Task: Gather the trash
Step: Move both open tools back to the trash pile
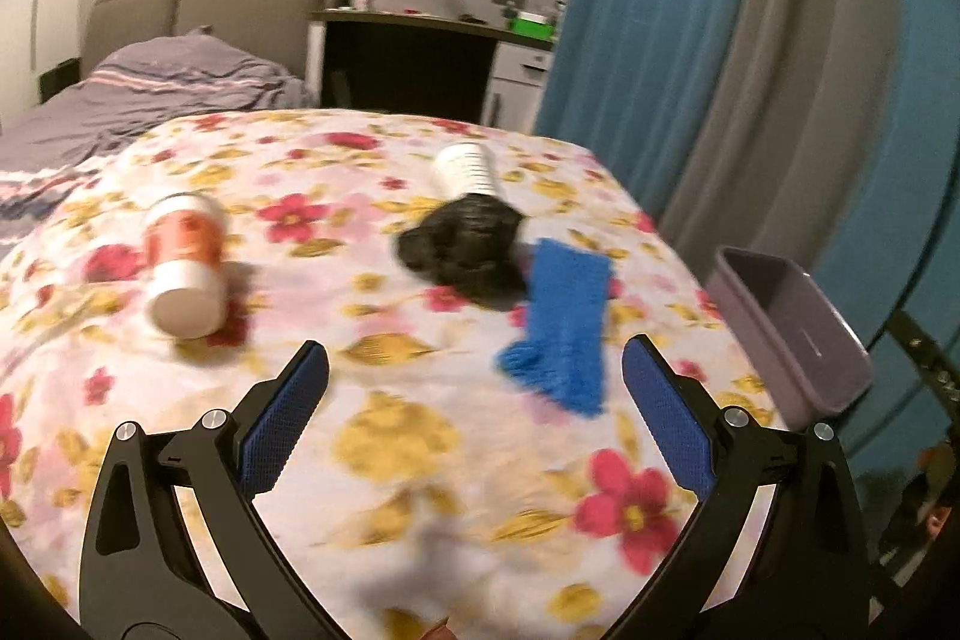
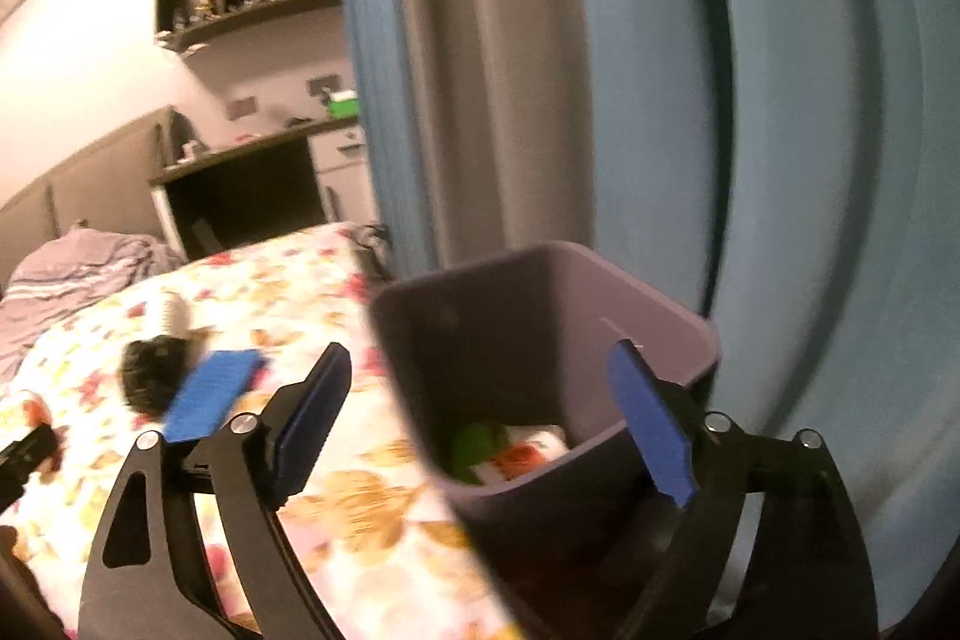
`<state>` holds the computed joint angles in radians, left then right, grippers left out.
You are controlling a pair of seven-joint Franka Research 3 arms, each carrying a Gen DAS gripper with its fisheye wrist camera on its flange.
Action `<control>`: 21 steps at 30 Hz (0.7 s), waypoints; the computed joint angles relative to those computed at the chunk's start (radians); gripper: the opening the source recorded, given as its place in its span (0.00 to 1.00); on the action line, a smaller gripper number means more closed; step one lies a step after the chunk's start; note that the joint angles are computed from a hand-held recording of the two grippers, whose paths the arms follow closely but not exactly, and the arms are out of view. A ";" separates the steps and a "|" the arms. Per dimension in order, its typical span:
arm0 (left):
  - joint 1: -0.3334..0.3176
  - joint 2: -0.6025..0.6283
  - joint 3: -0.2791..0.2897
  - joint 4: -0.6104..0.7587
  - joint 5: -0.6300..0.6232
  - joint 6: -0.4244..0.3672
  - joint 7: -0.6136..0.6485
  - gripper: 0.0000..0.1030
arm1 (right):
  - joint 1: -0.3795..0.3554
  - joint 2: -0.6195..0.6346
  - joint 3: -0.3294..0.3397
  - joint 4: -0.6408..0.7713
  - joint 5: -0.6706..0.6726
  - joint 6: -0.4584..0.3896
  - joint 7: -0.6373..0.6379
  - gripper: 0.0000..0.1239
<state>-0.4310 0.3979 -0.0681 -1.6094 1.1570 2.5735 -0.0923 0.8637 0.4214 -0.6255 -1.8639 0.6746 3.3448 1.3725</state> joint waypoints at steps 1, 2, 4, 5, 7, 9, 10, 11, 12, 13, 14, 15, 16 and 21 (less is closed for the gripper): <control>-0.001 -0.014 0.004 -0.019 0.007 -0.005 -0.013 0.94 | -0.018 -0.017 0.042 -0.010 -0.014 0.017 -0.005 0.71; 0.001 -0.032 0.007 -0.044 0.014 -0.011 -0.029 0.94 | -0.042 -0.030 0.080 -0.014 -0.019 0.022 -0.018 0.71; 0.011 -0.074 0.006 -0.100 0.038 -0.017 -0.067 0.94 | -0.068 -0.041 0.137 -0.011 -0.024 0.024 -0.043 0.71; 0.019 -0.092 0.002 -0.123 0.045 -0.023 -0.080 0.94 | -0.073 -0.041 0.157 -0.005 -0.025 0.022 -0.054 0.71; 0.036 -0.131 -0.009 -0.172 0.062 -0.038 -0.110 0.94 | -0.089 -0.040 0.197 0.007 -0.034 0.018 -0.069 0.71; 0.056 -0.168 -0.023 -0.216 0.077 -0.054 -0.137 0.94 | -0.099 -0.037 0.230 0.018 -0.045 0.010 -0.076 0.71; 0.067 -0.185 -0.030 -0.237 0.083 -0.063 -0.149 0.94 | -0.124 -0.033 0.267 0.031 -0.061 0.001 -0.075 0.71; 0.079 -0.200 -0.037 -0.255 0.085 -0.069 -0.157 0.94 | -0.121 -0.033 0.272 0.032 -0.069 -0.002 -0.071 0.71; 0.091 -0.216 -0.043 -0.276 0.088 -0.074 -0.169 0.94 | -0.130 -0.031 0.286 0.036 -0.081 -0.005 -0.065 0.71; 0.103 -0.228 -0.049 -0.291 0.089 -0.078 -0.177 0.94 | -0.138 -0.026 0.302 0.044 -0.095 -0.009 -0.060 0.71; 0.114 -0.237 -0.056 -0.302 0.089 -0.081 -0.182 0.94 | -0.133 -0.018 0.303 0.054 -0.106 -0.017 -0.053 0.71; 0.125 -0.246 -0.060 -0.314 0.088 -0.082 -0.188 0.94 | -0.124 -0.014 0.297 0.057 -0.116 -0.020 -0.043 0.71; 0.136 -0.256 -0.063 -0.328 0.088 -0.081 -0.196 0.94 | -0.125 -0.005 0.301 0.071 -0.130 -0.030 -0.034 0.71; 0.182 -0.287 -0.076 -0.369 0.077 -0.082 -0.206 0.94 | -0.121 0.009 0.309 0.091 -0.194 -0.045 0.018 0.71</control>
<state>-0.2487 0.1109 -0.1443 -1.9780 1.2337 2.4916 -0.2982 0.7424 0.4305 -0.3165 -1.7728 0.4802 3.2999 1.3906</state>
